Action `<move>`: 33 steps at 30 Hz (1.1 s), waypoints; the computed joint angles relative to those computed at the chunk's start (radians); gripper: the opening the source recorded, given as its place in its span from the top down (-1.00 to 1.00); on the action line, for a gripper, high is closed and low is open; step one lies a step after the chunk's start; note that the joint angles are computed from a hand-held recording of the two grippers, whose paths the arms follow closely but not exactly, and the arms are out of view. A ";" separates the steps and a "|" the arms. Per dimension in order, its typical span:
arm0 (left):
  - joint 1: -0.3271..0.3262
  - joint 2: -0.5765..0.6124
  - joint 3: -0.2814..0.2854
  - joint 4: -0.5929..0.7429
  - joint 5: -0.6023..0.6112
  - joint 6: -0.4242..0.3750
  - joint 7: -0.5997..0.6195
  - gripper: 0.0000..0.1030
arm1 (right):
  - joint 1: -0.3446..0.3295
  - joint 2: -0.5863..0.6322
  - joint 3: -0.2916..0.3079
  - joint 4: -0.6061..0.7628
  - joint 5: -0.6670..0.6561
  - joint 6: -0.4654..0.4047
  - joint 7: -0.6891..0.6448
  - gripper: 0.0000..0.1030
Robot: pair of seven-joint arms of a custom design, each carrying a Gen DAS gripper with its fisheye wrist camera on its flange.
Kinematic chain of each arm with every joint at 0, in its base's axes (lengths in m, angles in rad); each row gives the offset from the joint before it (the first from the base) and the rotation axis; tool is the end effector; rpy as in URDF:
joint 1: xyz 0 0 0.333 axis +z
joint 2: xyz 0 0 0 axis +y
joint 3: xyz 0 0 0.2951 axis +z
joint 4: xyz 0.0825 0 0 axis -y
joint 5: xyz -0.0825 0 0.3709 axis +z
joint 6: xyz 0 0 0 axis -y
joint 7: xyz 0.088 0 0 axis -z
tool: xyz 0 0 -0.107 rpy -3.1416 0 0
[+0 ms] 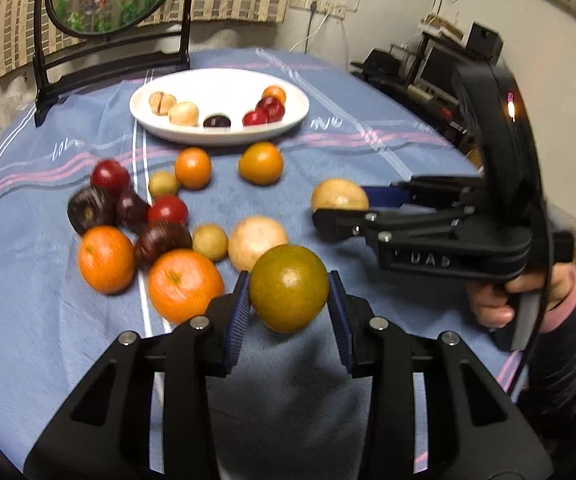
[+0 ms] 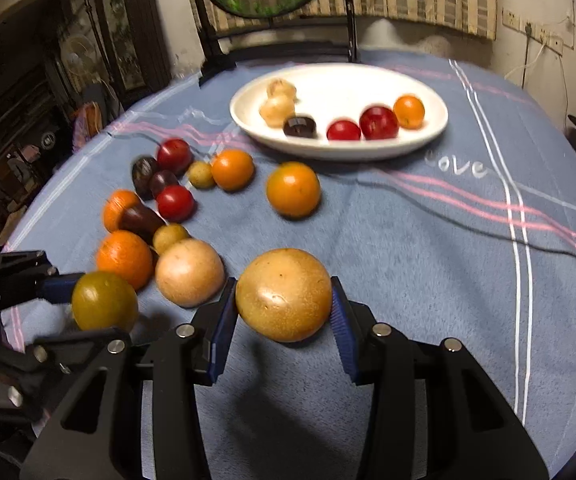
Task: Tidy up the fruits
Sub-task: 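Grasp the large pale grapefruit with the right tool while the left tool grasps a green-yellow citrus, then carry both fruits onto the white plate and open both tools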
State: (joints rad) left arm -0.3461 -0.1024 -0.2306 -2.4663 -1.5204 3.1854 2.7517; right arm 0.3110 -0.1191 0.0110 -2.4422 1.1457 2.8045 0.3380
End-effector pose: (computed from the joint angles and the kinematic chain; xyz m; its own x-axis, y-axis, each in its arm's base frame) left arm 0.4247 -0.1660 0.3594 -0.2918 -0.9390 0.1820 -0.7278 0.0945 -0.6792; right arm 0.4714 0.1115 0.3681 0.5583 -0.8132 -0.1645 -0.6836 -0.3385 -0.6466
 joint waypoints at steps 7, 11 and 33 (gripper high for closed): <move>0.062 0.002 0.061 0.066 0.216 -0.091 -0.127 0.25 | 0.005 0.027 0.000 0.090 0.307 -0.009 -0.202 0.13; 0.115 0.113 0.074 0.204 0.400 -0.106 -0.300 0.25 | -0.021 0.133 0.023 0.238 0.349 0.011 -0.123 0.13; 0.145 0.874 0.246 1.228 1.355 -0.612 -1.254 0.25 | -0.085 0.570 0.083 0.689 -0.420 0.088 0.422 0.13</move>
State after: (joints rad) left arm -0.2009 0.7712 0.0157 -1.2381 -0.1656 2.5733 1.4974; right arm 0.2262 0.4508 0.0936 -1.7530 0.7258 2.8929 0.7600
